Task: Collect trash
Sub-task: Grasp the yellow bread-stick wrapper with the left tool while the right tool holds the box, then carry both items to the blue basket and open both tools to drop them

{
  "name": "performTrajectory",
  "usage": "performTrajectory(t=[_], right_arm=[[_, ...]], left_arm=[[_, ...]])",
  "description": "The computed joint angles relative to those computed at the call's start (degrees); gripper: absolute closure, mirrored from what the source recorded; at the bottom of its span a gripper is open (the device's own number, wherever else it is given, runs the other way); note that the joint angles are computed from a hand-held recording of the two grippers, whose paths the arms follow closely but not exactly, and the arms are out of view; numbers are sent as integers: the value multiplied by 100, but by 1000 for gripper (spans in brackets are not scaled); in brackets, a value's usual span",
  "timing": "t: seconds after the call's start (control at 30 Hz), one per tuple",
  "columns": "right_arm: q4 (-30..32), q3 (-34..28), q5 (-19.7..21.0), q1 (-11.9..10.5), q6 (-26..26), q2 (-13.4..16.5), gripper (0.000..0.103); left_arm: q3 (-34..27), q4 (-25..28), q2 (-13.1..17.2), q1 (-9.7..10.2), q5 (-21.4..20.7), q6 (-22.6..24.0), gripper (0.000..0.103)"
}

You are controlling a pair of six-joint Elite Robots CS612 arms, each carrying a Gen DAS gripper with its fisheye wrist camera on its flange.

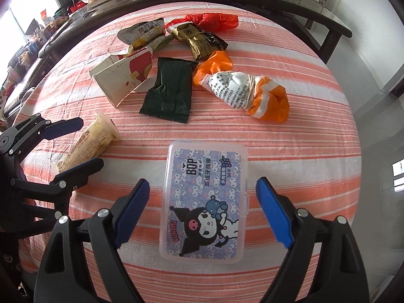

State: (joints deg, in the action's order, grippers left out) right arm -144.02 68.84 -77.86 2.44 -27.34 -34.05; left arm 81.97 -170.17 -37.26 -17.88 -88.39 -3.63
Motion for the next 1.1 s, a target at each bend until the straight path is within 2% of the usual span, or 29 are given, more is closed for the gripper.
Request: performTrajectory(t=[0.03, 0.1, 0.17, 0.2, 0.37, 0.57, 0.67, 0.77, 0.93, 1.1], right_arm=[[14, 2, -8, 0, 33, -2, 19], [-3, 31, 13, -4, 47, -10, 20], [-146, 111, -53, 4, -24, -34, 41], [-253, 167, -90, 7, -21, -57, 41], [-681, 469, 315, -101, 136, -230, 41], [-1134, 803, 864, -347, 540, -392, 41], [-1369, 940, 1131, -546, 845, -456, 41], [-1653, 1129, 1271, -803, 1101, -557, 41], [-2109, 1387, 956, -1264, 1380, -667, 41], [-2263, 1466, 610, -1683, 1593, -570, 41]], left_arm=[[-3, 6, 0, 4, -10, 1, 61], [-7, -6, -1, 41, -222, -23, 82], [27, -89, -15, 34, -211, -2, 84], [50, -136, -23, 27, -190, 28, 85], [142, -494, -54, 60, -451, -181, 87], [268, -759, -116, 2, -778, -484, 87], [293, -842, -187, -121, -848, -495, 87], [195, -880, -212, -247, -1204, -578, 87], [-290, -612, -67, -611, -1578, -381, 87], [-993, -50, 282, -998, -1934, -254, 87]])
